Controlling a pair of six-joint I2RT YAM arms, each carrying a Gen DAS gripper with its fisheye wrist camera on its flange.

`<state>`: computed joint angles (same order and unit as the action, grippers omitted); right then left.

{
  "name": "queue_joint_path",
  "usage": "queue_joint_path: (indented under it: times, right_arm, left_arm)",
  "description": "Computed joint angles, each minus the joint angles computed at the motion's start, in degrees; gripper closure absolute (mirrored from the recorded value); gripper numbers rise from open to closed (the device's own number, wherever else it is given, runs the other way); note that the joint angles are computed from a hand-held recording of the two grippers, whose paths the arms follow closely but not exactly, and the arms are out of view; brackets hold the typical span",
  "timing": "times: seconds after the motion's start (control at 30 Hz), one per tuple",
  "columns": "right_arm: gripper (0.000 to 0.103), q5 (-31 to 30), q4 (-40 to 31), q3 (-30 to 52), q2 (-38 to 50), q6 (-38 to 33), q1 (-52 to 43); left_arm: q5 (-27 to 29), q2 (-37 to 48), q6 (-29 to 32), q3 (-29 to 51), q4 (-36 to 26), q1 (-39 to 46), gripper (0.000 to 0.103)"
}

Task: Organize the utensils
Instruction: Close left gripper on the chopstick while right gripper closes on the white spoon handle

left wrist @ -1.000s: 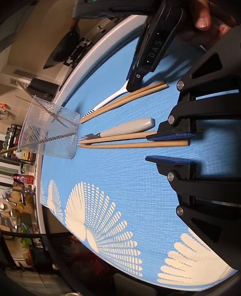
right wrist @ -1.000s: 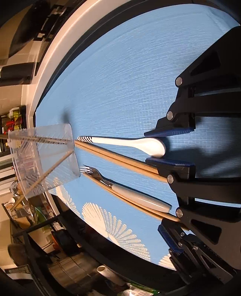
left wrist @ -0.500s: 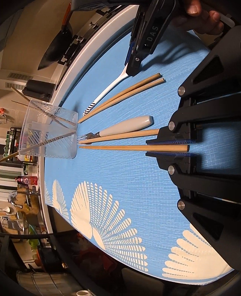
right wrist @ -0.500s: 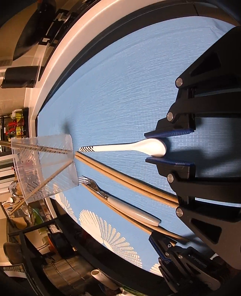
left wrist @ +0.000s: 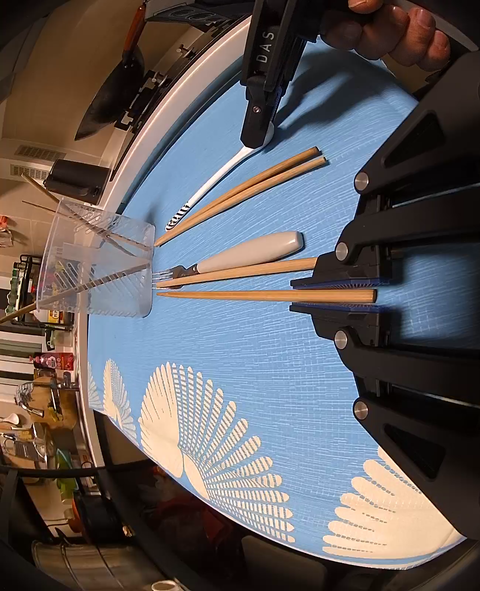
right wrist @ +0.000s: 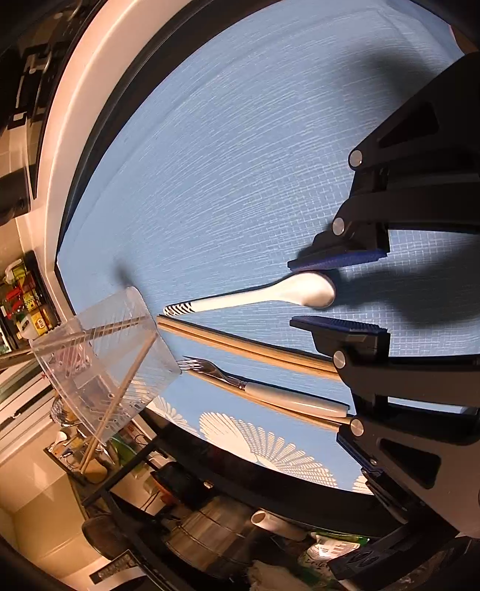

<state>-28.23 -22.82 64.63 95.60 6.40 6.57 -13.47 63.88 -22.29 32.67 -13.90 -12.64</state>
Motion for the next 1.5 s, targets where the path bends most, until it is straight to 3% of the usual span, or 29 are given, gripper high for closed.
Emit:
queue_joint_path:
  times: [0.23,0.4,0.47,0.63,0.83,1.17,1.37,1.5]
  right_arm:
    - [0.078,-1.79,0.54,-0.40,0.38,3.87,-1.03]
    - [0.085,-2.21,0.35,-0.10,0.76,6.48,-1.56]
    - [0.093,-0.20,0.20,-0.15,0.57,6.32,-1.00]
    - [0.095,9.48,1.15,-1.81,-2.10,1.63,2.90]
    - [0.093,22.37,7.69,-8.28,-7.20,-7.93,9.23]
    - [0.094,26.62,12.16,-11.84,-9.55,-10.78,10.07]
    - [0.094,33.39,15.86,-14.84,-10.80,-11.42,9.84]
    - [0.090,33.51,17.45,-16.20,-11.52,-12.60,9.98]
  left_arm:
    - [0.03,-0.03,0.13,-0.06,0.06,0.11,0.096]
    - [-0.37,-0.06,0.31,-0.08,0.02,-0.15,0.096]
    - [-0.39,-0.09,0.31,-0.10,0.02,-0.18,0.096]
    - [-0.82,-0.08,0.29,-0.12,0.06,-0.49,0.096]
    - [-1.48,-0.07,0.32,-0.20,0.16,-0.95,0.096]
    - [-3.73,-0.60,0.22,-0.52,0.19,-1.73,0.096]
    - [-4.24,-1.08,0.39,-1.04,0.14,-0.62,0.096]
    - [-5.00,-1.13,0.40,-1.47,0.79,-0.99,0.096]
